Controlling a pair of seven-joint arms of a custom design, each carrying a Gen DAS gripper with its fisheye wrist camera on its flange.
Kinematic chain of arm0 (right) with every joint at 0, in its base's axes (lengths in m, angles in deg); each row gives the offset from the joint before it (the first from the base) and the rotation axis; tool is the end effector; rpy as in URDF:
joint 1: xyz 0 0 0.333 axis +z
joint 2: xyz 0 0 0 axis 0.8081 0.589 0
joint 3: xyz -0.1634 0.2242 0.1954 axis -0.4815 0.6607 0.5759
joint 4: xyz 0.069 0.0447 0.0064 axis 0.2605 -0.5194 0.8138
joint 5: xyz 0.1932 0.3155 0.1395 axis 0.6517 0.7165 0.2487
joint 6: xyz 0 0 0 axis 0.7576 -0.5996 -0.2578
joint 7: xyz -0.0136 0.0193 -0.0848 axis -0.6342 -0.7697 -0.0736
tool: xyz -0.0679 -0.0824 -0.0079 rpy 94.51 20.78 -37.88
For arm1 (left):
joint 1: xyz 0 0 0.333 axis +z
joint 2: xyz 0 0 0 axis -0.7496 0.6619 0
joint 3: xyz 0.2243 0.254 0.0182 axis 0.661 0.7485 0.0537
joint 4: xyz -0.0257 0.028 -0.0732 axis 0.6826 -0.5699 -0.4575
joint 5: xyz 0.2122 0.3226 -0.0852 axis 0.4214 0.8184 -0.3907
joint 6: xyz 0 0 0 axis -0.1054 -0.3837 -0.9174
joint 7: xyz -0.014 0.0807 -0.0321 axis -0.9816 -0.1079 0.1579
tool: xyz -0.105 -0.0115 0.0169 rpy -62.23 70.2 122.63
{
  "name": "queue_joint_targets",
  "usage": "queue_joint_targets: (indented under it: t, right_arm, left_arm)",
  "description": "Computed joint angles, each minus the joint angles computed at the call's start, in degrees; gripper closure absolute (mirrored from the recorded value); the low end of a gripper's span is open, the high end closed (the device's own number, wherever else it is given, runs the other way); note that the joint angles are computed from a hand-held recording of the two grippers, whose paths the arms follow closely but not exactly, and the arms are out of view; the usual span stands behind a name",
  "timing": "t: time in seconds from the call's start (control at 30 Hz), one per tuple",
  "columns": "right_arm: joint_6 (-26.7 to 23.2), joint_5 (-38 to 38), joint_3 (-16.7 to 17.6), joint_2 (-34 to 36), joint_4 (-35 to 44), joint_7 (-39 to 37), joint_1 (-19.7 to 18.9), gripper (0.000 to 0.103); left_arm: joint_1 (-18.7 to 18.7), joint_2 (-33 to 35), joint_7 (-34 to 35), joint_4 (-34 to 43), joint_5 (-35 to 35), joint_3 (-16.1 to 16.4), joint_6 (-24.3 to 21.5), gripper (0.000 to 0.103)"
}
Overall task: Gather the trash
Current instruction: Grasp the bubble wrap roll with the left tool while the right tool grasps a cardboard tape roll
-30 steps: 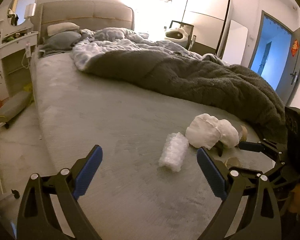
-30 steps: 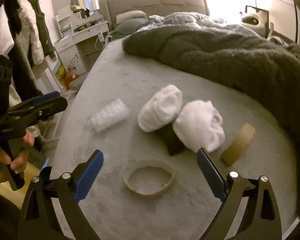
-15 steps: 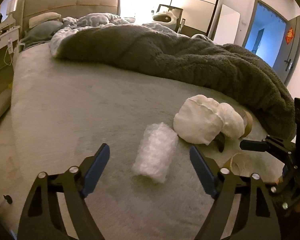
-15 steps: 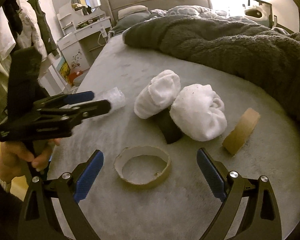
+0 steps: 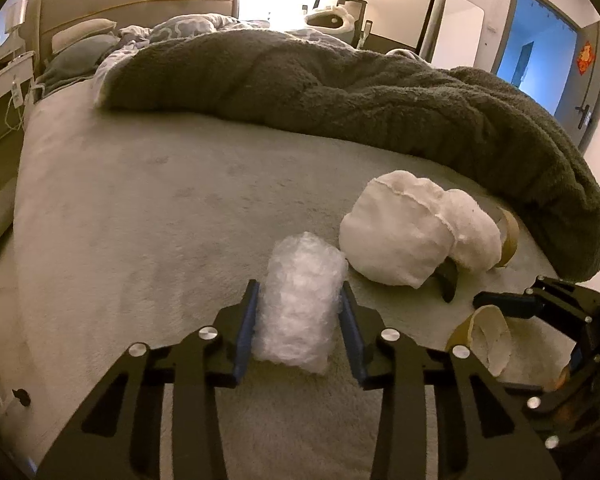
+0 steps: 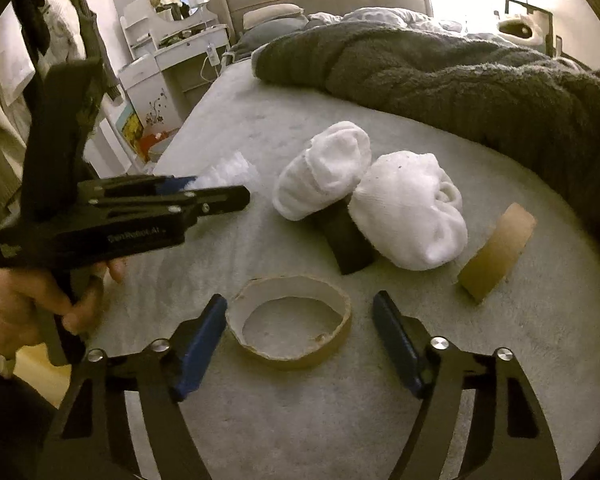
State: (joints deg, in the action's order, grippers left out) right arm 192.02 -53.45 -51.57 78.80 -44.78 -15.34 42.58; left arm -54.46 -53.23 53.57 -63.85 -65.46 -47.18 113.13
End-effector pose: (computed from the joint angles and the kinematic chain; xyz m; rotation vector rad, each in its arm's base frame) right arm 0.6273 0.1798 0.3651 -1.9046 1.4345 -0.3608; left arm 0.7012 -0.2668 0.3981 -1.4690 2.2403 -1.0452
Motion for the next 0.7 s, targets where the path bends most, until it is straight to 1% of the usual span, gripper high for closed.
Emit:
queue_joint_targets:
  t: [0.07, 0.13, 0.2, 0.33, 0.4, 0.47, 0.6, 0.63, 0.7]
  right_arm:
    - [-0.21, -0.61, -1.79, -0.45, -0.03, 0.49, 1.63, 0.039]
    - [0.12, -0.74, -2.41, -0.92, -0.25, 0.71, 2.23, 0.044]
    - [0.59, -1.18, -3.43, -1.31, -0.49, 1.13, 3.2, 0.045]
    - [0.76, -1.86, -3.94, -1.47, -0.66, 1.95, 3.59, 0.046]
    - [0.98, -1.74, -2.95, -1.51, -0.75, 2.23, 2.59, 0.046]
    - [1.35, -1.57, -1.1, -1.63, -1.07, 2.27, 0.95, 0.046]
    - [1.76, -1.56, 4.34, -1.58, -1.61, 1.76, -3.54, 0.046]
    - [1.91, -1.58, 6.05, -1.53, -1.84, 1.53, -4.89, 0.046]
    - [2.09, -1.96, 8.1, -1.54, -2.08, 1.46, -6.39, 0.046]
  left_arm:
    - [-0.36, -0.58, -0.57, -0.31, 0.18, 0.47, 0.24, 0.063]
    - [-0.51, -1.23, -1.25, -0.76, 0.16, 0.67, 0.64, 0.063]
    - [-0.73, -1.87, -2.18, -1.16, 0.12, 0.95, 0.87, 0.063]
    - [-2.57, -3.48, -6.0, -2.4, 1.2, 3.4, 1.52, 0.063]
    - [-3.36, -4.17, -7.99, -3.04, 2.03, 4.59, 1.67, 0.063]
    - [-4.69, -5.21, -11.43, -4.17, 2.94, 6.66, 1.94, 0.063]
    - [-4.52, -7.78, -16.53, -7.85, 3.26, 7.48, 4.04, 0.063]
    - [-4.7, -8.81, -18.28, -9.33, 3.25, 8.01, 4.9, 0.063]
    - [-5.81, -10.14, -21.43, -11.09, 4.53, 9.78, 5.69, 0.063]
